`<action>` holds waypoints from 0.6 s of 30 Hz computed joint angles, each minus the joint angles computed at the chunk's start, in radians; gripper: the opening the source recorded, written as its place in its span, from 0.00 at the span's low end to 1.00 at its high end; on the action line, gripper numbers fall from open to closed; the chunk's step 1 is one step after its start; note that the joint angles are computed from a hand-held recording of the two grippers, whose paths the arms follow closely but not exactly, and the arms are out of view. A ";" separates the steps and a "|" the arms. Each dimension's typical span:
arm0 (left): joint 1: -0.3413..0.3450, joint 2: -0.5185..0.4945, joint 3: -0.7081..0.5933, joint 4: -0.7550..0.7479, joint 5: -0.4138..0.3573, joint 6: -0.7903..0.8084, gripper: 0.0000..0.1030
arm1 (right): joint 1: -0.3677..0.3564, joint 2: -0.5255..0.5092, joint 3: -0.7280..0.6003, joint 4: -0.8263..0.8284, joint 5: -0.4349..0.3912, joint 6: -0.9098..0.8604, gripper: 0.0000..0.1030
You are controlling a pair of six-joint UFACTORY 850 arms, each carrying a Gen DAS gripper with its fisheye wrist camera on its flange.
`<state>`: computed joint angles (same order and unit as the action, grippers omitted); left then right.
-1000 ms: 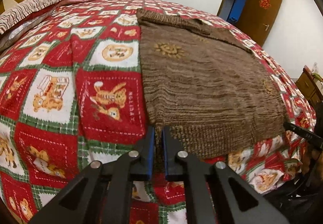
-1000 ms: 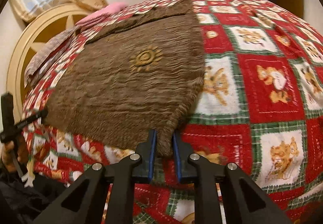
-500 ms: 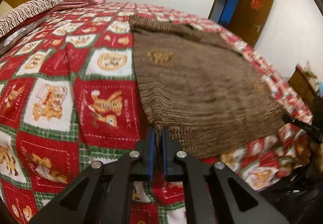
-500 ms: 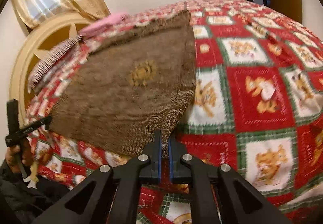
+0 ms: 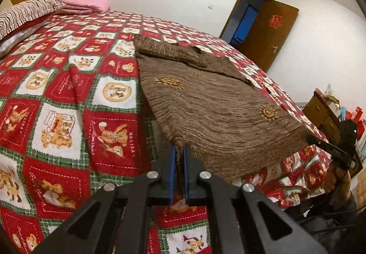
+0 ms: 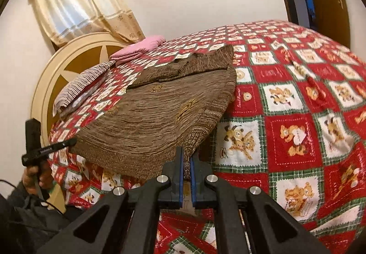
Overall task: Fold small clothes
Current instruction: 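Grasp the brown sweater hem with both grippers, then lift the held hem and fold it over toward the collar with both grippers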
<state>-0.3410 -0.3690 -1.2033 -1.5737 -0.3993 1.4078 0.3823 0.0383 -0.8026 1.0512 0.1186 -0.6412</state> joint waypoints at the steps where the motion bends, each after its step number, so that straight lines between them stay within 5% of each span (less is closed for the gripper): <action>1: 0.000 -0.006 -0.004 0.006 -0.001 -0.008 0.06 | 0.000 -0.001 -0.001 0.047 -0.001 -0.044 0.04; 10: 0.031 -0.051 -0.082 0.035 -0.026 -0.081 0.06 | -0.045 -0.024 -0.029 -0.115 -0.008 0.133 0.04; 18: 0.031 -0.142 -0.272 0.081 0.005 -0.130 0.06 | -0.071 -0.108 -0.202 -0.084 0.013 0.018 0.04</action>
